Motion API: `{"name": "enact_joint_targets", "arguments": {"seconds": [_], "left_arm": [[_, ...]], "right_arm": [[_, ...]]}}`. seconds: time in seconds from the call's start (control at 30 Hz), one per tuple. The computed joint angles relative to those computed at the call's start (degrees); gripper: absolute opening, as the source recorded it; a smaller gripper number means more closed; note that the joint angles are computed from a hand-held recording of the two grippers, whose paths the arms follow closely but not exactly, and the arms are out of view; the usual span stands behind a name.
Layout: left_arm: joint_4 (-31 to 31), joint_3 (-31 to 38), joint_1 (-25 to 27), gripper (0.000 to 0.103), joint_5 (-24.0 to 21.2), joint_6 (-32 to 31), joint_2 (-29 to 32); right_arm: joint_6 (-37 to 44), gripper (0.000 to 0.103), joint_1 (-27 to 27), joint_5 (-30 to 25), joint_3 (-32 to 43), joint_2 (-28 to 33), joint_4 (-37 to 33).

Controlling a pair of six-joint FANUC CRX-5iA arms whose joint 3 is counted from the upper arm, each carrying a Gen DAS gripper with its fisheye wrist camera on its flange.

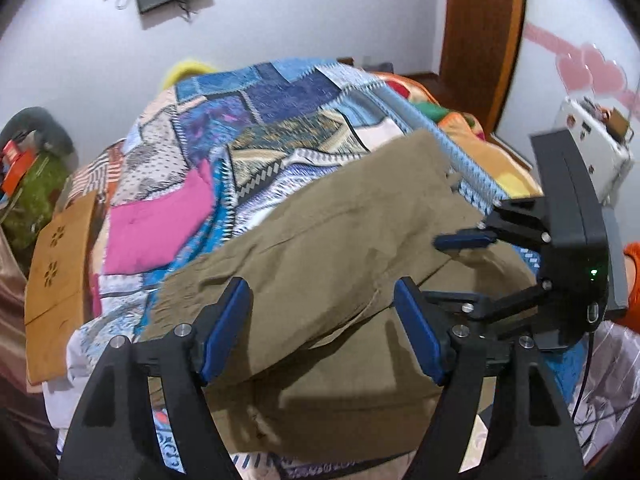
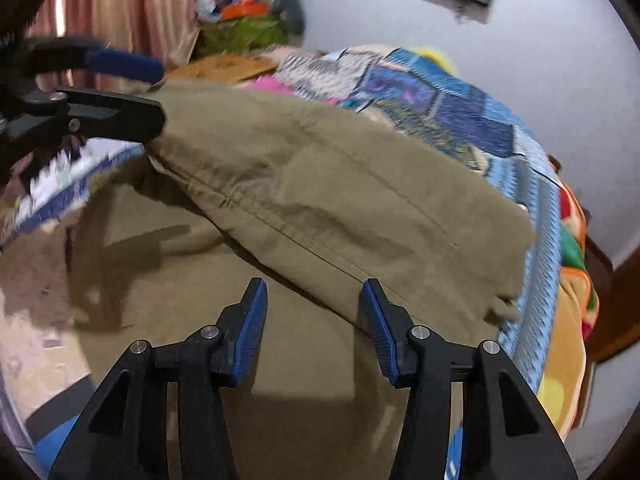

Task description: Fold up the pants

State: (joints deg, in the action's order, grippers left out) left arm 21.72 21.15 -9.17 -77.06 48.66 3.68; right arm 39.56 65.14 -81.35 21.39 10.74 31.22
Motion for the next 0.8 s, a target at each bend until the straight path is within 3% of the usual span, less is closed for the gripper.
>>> {"name": "enact_joint_targets", "arguments": {"seconds": [0.13,0.23,0.3,0.43,0.47,0.5,0.53,0.6,0.8], "left_arm": [[-2.45,-0.49,-1.40,0.075,0.13,-1.68,0.79],[-4.17,-0.62,-2.22,0.075,0.14,-2.36,1.19],[-5.41,-1.25,-2.84,0.075,1.06,-3.10,0.83],[-8.22,-3.14,-4.38,0.075,4.13,-4.29,-0.78],[-8.80,-3.67,-4.67,0.070,5.14,-4.40,-1.31],[-9.46,-4.22,-4.99,0.055,6.16,-4.22,-1.91],[-10.09,-4.08,-5.24,0.048,6.29,-3.91,-2.03],[-9.60,-3.23,-5.03,0.022,5.11,-3.21,-1.75],[-4.58,-4.24,-3.51,0.017,3.88,-4.22,-3.85]], "right_arm": [[2.38,0.043,-1.62,2.03,0.05,0.08,-2.07],[1.71,0.016,-2.26,2.96,-0.70,-0.50,-2.39],[0.58,0.008,-2.49,4.53,-1.81,-1.61,-2.80],[-3.67,0.006,-1.67,6.50,-4.33,-3.80,-0.38],[-4.86,0.006,-1.31,6.89,-4.98,-4.52,0.18],[-5.52,0.005,-1.32,7.34,-5.14,-4.90,0.38],[-6.24,0.005,-1.07,7.44,-5.29,-5.33,0.93],[-6.91,0.005,-0.52,7.13,-5.32,-5.87,1.79],[-7.67,0.004,3.08,4.00,-4.26,-6.82,4.08]]}}
